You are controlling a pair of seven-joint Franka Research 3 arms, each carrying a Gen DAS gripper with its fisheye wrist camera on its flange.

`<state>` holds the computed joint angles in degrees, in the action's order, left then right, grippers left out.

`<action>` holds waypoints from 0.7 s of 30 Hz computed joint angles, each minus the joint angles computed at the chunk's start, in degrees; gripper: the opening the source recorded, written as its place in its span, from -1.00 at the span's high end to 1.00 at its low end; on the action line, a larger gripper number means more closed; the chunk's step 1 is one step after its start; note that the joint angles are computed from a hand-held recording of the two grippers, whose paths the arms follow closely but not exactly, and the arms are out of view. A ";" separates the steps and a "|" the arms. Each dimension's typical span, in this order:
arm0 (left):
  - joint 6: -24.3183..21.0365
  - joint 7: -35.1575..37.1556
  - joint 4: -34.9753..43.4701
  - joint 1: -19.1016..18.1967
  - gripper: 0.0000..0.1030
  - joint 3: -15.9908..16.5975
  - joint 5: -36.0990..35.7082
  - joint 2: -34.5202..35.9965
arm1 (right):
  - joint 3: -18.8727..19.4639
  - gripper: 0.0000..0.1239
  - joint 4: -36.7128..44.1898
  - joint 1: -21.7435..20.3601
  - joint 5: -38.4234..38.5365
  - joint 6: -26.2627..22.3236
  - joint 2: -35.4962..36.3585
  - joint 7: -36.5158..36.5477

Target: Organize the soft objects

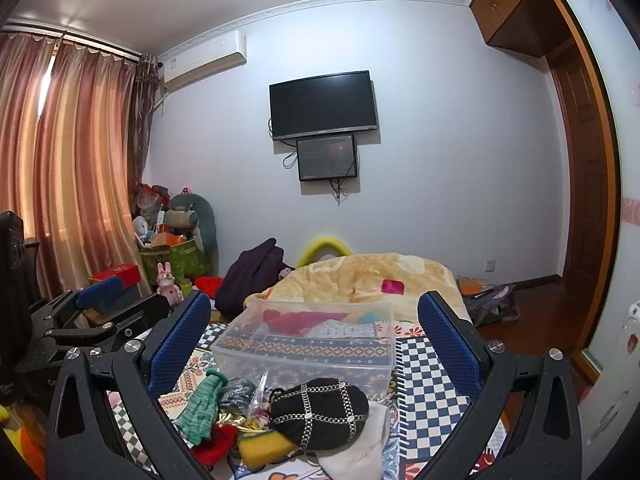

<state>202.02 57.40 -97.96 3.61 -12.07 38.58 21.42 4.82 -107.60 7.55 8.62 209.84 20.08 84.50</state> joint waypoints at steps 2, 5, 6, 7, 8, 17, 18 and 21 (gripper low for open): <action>-0.07 0.08 0.09 -0.14 -1.00 0.08 -0.10 0.09 | 0.09 -0.66 0.07 -0.11 -0.19 -0.05 0.07 0.17; 0.00 -0.05 0.15 -0.05 -1.00 -0.04 0.04 0.17 | 0.03 -0.66 0.11 -0.04 -0.08 -0.12 0.04 0.13; -0.01 0.06 0.11 -0.22 -1.00 0.10 -0.11 0.13 | 0.03 -0.66 0.14 0.01 -0.02 -0.13 0.05 0.12; 0.03 0.09 0.10 -0.27 -1.00 0.17 -0.21 0.12 | 0.09 -0.66 0.08 -0.11 -0.20 -0.16 -0.01 0.21; 0.01 0.01 0.11 -0.18 -1.00 0.08 -0.12 0.12 | 0.12 -0.66 0.03 -0.13 -0.24 -0.11 -0.03 0.27; -0.34 0.02 0.23 -0.17 -1.00 0.03 -0.10 0.15 | -0.01 -0.66 -0.08 0.06 -0.07 -0.07 -0.11 0.24; -0.41 0.00 0.11 -0.12 -1.00 0.00 -0.10 0.03 | -0.01 -0.66 -0.08 0.08 -0.05 -0.03 -0.10 0.22; -0.39 0.19 -0.07 -0.26 -1.00 0.11 -0.40 -0.07 | 0.10 -0.66 -0.06 -0.11 -0.40 -0.11 -0.09 0.41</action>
